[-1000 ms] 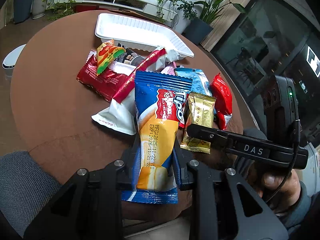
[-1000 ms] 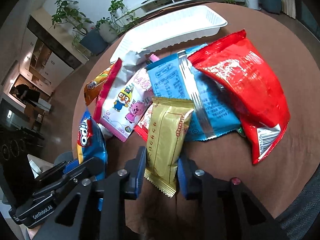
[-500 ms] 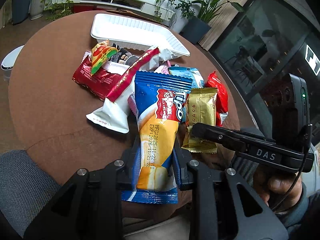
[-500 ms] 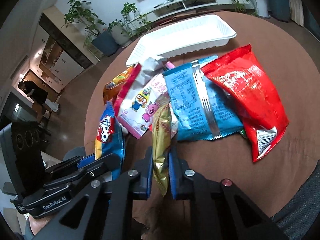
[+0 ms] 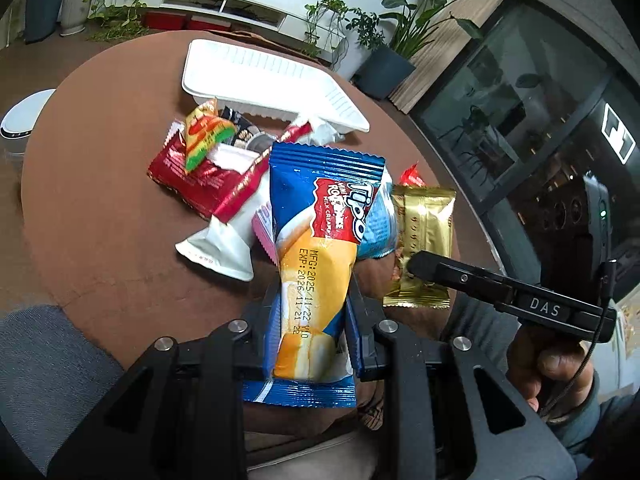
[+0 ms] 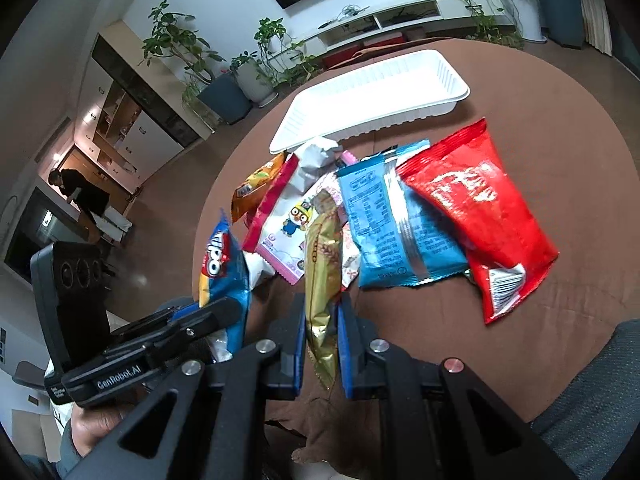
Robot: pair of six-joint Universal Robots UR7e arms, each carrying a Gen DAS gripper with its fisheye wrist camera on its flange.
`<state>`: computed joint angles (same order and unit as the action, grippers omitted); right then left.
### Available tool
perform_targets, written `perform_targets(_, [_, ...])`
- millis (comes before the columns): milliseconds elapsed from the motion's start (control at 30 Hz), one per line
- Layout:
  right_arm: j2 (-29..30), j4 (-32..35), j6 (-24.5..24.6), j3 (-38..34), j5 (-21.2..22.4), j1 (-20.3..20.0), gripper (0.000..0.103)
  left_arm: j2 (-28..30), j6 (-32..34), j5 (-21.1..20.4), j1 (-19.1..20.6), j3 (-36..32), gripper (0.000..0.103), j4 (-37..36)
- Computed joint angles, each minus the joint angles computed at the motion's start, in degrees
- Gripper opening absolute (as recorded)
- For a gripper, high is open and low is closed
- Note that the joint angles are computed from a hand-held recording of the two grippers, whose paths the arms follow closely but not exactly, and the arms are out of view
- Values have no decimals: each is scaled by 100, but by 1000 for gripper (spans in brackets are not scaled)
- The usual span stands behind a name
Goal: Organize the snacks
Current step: 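Lift both held snack bars and carry them toward the white tray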
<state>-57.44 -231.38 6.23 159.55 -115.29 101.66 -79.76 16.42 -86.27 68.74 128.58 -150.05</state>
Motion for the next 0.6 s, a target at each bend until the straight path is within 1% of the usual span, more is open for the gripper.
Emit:
perform_targets(67, [-206,-45,-78,112,156,-138,15,-24,-40,-91,40,-118,25,63])
perform_targets(200, [-855,151,-191,195,174,-261,15,-36,-128,-192,104,-370,25,146])
perform_targets(300, [-1655,590,-304,218,194,-455,15,42,-152,-235,170,-695,25,188])
perform_targets(433, [-2765,1306,-689,84,187,-857,15,325,-51,-143,183,-1281,25,237])
perform_targets(467, [-2974,1492,-782,3,160,-939,15,411,-7,-92,163,-1424,25,272])
perform_targets(533, [-3336,1942,-967,-232,237,-1138,15,708,62,-18,122,-1827,25,348])
perform_targets(600, [-3434,2287,-1143,-565,219,-1227,15,1023,54,22,99,-2228,25,460])
